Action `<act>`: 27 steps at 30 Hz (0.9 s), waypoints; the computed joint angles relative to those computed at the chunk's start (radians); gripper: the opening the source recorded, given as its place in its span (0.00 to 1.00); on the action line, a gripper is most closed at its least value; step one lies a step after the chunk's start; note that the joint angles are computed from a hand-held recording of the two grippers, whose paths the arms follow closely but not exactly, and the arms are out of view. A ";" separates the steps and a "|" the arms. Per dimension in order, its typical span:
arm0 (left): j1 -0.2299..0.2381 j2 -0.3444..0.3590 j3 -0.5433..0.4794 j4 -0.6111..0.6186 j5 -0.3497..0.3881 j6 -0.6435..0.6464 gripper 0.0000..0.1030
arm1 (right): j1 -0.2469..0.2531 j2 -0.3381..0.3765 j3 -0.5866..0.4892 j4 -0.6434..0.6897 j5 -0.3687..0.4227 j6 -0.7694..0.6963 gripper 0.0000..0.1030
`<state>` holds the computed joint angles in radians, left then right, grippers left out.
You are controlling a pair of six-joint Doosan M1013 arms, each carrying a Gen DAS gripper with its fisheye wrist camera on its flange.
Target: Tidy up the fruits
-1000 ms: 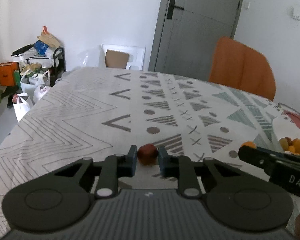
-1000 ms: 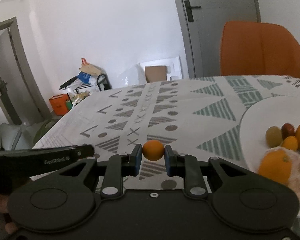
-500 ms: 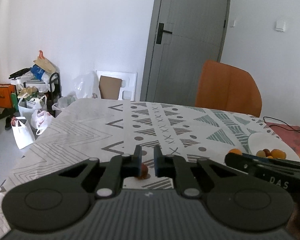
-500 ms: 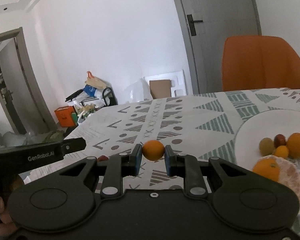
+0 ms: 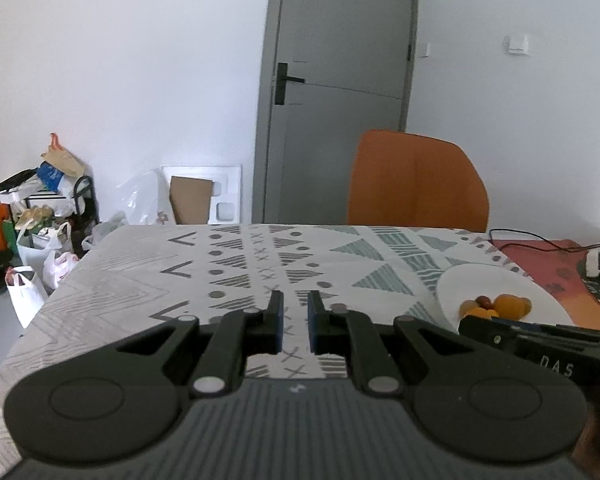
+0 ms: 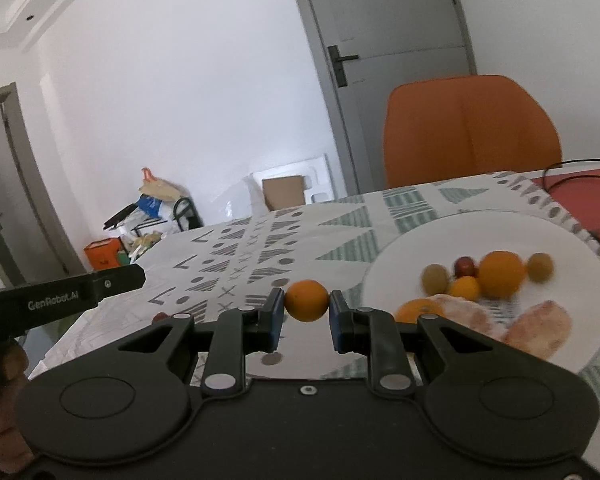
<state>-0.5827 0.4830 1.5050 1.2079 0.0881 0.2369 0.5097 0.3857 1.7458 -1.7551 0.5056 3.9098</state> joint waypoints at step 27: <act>-0.060 0.040 -0.055 -0.635 0.018 0.691 0.11 | -0.048 -0.052 0.124 -0.041 0.046 0.206 0.23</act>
<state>-0.6431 0.5232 1.4499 0.5726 0.1064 0.9277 0.4613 0.3336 1.8700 -1.7959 0.5518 4.1156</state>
